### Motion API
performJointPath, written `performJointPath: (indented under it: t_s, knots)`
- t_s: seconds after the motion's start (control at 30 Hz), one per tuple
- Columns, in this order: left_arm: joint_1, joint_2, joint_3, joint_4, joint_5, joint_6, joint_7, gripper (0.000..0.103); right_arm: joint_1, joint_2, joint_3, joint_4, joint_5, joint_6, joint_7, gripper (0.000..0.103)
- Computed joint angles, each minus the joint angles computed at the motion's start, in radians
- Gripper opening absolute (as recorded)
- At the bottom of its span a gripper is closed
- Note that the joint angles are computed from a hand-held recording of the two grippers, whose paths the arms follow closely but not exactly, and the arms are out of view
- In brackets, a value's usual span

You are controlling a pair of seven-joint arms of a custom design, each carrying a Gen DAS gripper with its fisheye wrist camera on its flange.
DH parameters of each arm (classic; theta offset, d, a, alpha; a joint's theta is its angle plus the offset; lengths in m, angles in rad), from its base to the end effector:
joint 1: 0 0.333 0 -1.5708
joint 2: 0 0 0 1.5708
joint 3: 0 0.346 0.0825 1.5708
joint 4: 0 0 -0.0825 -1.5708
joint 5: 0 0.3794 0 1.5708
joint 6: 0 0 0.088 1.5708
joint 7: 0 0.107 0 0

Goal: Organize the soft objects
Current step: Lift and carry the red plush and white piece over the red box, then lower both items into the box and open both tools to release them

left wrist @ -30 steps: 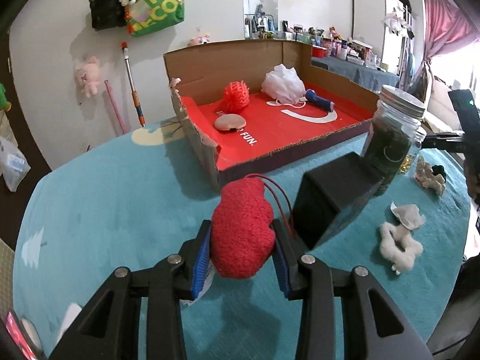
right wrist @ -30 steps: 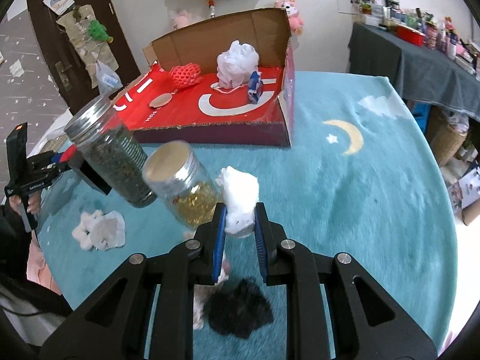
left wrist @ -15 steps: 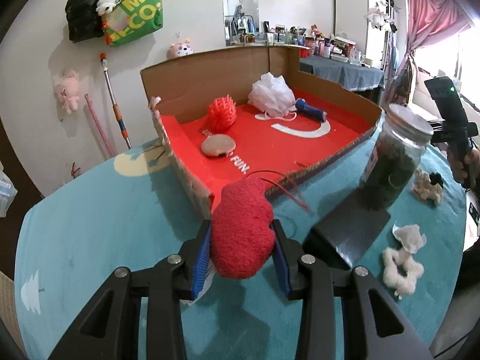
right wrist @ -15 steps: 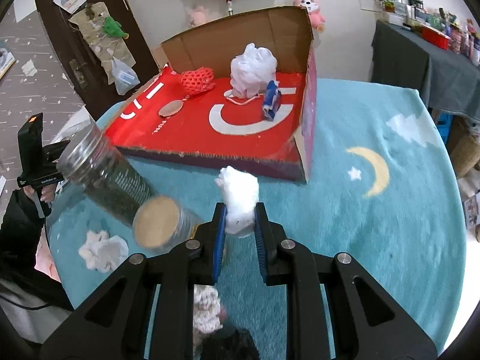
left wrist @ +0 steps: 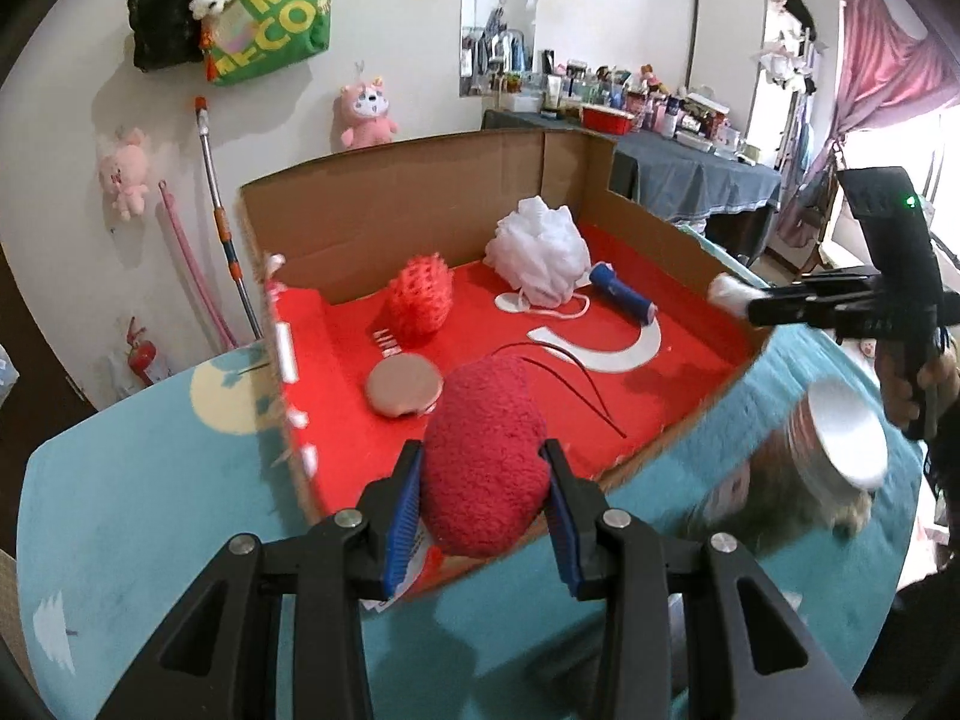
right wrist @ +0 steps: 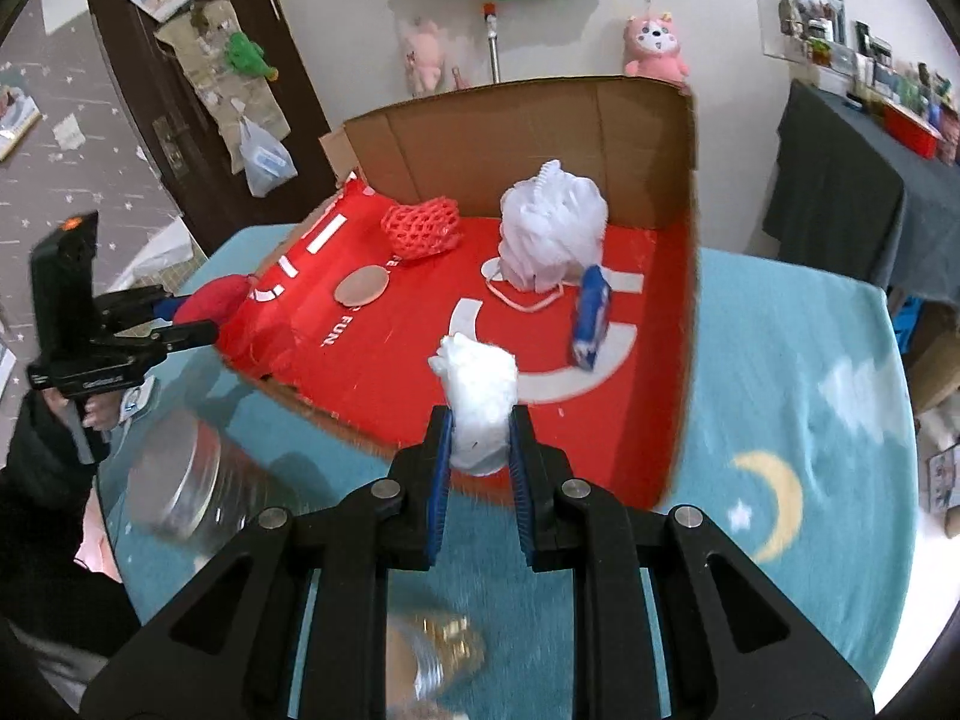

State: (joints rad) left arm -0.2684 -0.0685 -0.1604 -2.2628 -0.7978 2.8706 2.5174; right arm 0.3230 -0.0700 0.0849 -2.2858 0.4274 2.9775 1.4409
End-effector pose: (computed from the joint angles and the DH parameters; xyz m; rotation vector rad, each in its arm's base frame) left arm 0.5078 -0.1896 0.4871 -1.1467 2.3919 -0.9796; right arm 0.5111 0.1905 0.5001 -1.8092 1.5636 -0.3450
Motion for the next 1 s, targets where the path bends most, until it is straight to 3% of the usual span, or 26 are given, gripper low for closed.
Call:
performJointPath:
  t_s: [0.07, 0.17, 0.37, 0.5, 0.63, 1.0]
  knots:
    - [0.009, 0.036, -0.023, 0.040, 0.142, -0.008, -0.143, 0.040, -0.020, 0.045, 0.007, 0.063, -0.102, -0.045, 0.075, 0.018]
    - [0.018, 0.087, -0.044, 0.103, 0.276, -0.044, -0.265, 0.041, -0.027, 0.119, -0.005, 0.168, -0.235, -0.128, 0.173, 0.018]
    - [0.028, 0.237, -0.071, 0.278, 0.608, -0.154, -0.548, 0.041, -0.014, 0.276, -0.040, 0.381, -0.323, -0.304, 0.215, 0.018]
    - [0.022, 0.328, -0.076, 0.380, 0.760, -0.211, -0.666, 0.041, 0.000, 0.362, -0.061, 0.500, -0.371, -0.393, 0.232, 0.018]
    - [0.025, 0.388, -0.087, 0.453, 0.847, -0.243, -0.734, 0.041, 0.012, 0.416, -0.074, 0.577, -0.400, -0.462, 0.239, 0.018]
    - [0.022, 0.447, -0.098, 0.517, 0.955, -0.273, -0.802, 0.045, 0.002, 0.460, -0.076, 0.632, -0.375, -0.517, 0.227, 0.019]
